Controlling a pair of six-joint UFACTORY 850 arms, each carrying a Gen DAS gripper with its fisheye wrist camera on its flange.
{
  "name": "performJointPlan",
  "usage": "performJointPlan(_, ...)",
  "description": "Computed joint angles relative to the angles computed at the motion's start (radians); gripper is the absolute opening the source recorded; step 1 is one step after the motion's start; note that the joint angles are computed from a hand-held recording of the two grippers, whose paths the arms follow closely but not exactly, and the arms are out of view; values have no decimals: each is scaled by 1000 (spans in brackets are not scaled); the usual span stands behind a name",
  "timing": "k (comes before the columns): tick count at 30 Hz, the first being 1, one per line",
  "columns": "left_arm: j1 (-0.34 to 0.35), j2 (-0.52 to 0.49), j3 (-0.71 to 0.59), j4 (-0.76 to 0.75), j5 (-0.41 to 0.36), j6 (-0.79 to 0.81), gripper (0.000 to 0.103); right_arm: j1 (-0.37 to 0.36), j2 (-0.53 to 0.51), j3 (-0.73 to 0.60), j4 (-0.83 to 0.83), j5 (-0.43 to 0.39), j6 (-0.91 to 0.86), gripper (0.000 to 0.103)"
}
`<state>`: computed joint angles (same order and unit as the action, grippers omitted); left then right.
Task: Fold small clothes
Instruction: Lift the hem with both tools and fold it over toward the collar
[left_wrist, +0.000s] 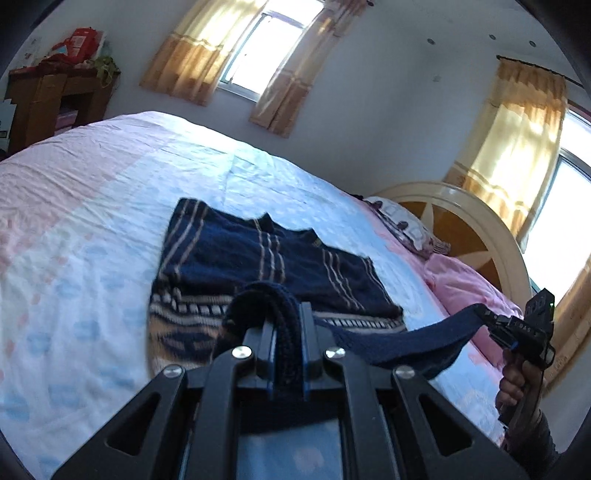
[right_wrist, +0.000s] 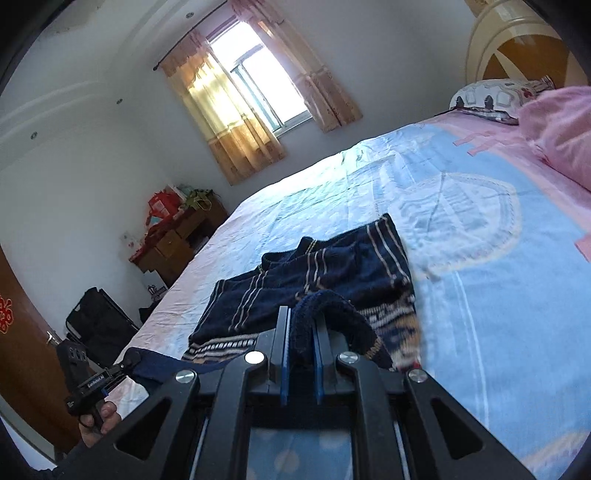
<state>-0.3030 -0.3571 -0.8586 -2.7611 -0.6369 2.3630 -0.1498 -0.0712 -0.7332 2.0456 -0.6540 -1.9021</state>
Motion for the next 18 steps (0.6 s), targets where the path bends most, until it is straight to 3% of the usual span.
performJointPlan(13,45,-133,-260,101,123,-65,10,57,-207,-285,-30,119,116,9)
performJointPlan(18,67,-218,-385,242,168,-218,10,69,-279,-369,-66,165,162,9)
